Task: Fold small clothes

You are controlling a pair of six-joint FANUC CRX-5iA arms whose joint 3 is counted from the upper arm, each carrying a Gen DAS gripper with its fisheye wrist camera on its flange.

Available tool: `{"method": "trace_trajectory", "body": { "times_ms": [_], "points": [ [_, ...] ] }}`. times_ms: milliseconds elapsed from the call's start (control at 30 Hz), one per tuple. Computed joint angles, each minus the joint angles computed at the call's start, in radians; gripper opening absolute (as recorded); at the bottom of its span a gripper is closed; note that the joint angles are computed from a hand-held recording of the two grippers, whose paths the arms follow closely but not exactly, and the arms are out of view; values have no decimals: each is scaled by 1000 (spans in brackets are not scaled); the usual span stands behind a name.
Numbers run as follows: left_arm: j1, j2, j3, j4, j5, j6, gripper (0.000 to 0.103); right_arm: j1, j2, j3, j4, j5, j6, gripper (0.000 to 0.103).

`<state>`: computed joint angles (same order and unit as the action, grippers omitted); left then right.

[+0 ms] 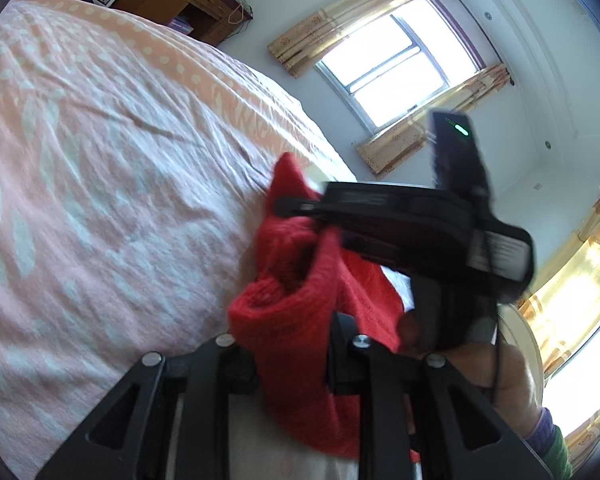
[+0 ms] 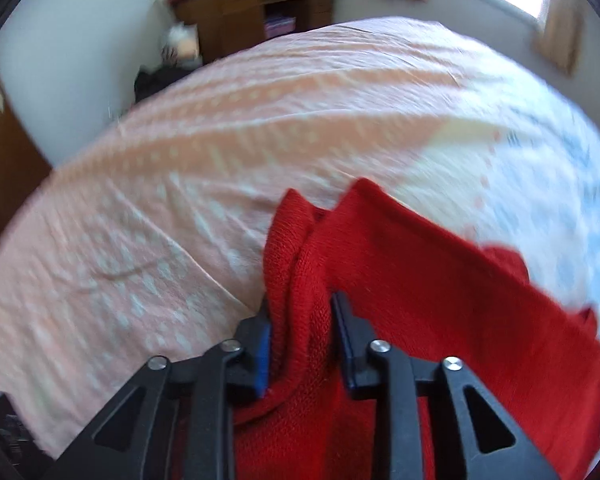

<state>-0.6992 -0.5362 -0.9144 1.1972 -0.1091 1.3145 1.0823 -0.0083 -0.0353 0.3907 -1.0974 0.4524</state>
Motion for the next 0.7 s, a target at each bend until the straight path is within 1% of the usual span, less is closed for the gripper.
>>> {"method": "trace_trajectory", "body": {
  "times_ms": [67, 100, 133, 200, 233, 300, 333, 367, 400, 467, 533, 567, 667, 700],
  "points": [
    [46, 3, 22, -104, -55, 79, 24, -8, -67, -71, -3, 80, -87, 23],
    [64, 5, 35, -148, -81, 108, 24, -15, -121, -128, -2, 144, -155, 21],
    [80, 7, 50, -196, -107, 140, 24, -19, -156, -166, 4, 187, -201, 20],
    [111, 20, 101, -313, -176, 196, 24, -20, -233, -245, 31, 258, -297, 19],
    [120, 24, 122, -373, -198, 226, 24, -16, -270, -280, 53, 276, -339, 17],
    [132, 34, 210, -601, -262, 365, 24, -7, -314, -320, 82, 289, -382, 16],
    [127, 41, 248, -689, -284, 420, 24, 3, -343, -344, 101, 285, -409, 15],
    [110, 55, 307, -817, -321, 498, 24, 9, -367, -363, 115, 284, -429, 14],
    [93, 67, 346, -894, -344, 541, 24, 20, -393, -385, 140, 280, -460, 14],
    [34, 104, 450, -1081, -404, 636, 24, 29, -425, -409, 165, 266, -490, 13],
    [-29, 135, 530, -1221, -452, 694, 24, 43, -473, -442, 200, 248, -527, 13],
    [-75, 157, 580, -1301, -480, 721, 24, 49, -499, -455, 214, 230, -533, 13],
    [-177, 210, 681, -1448, -528, 763, 24, 55, -548, -475, 239, 191, -536, 12],
    [-196, 221, 697, -1459, -527, 754, 24, 64, -576, -482, 251, 161, -541, 12]
  ]
}}
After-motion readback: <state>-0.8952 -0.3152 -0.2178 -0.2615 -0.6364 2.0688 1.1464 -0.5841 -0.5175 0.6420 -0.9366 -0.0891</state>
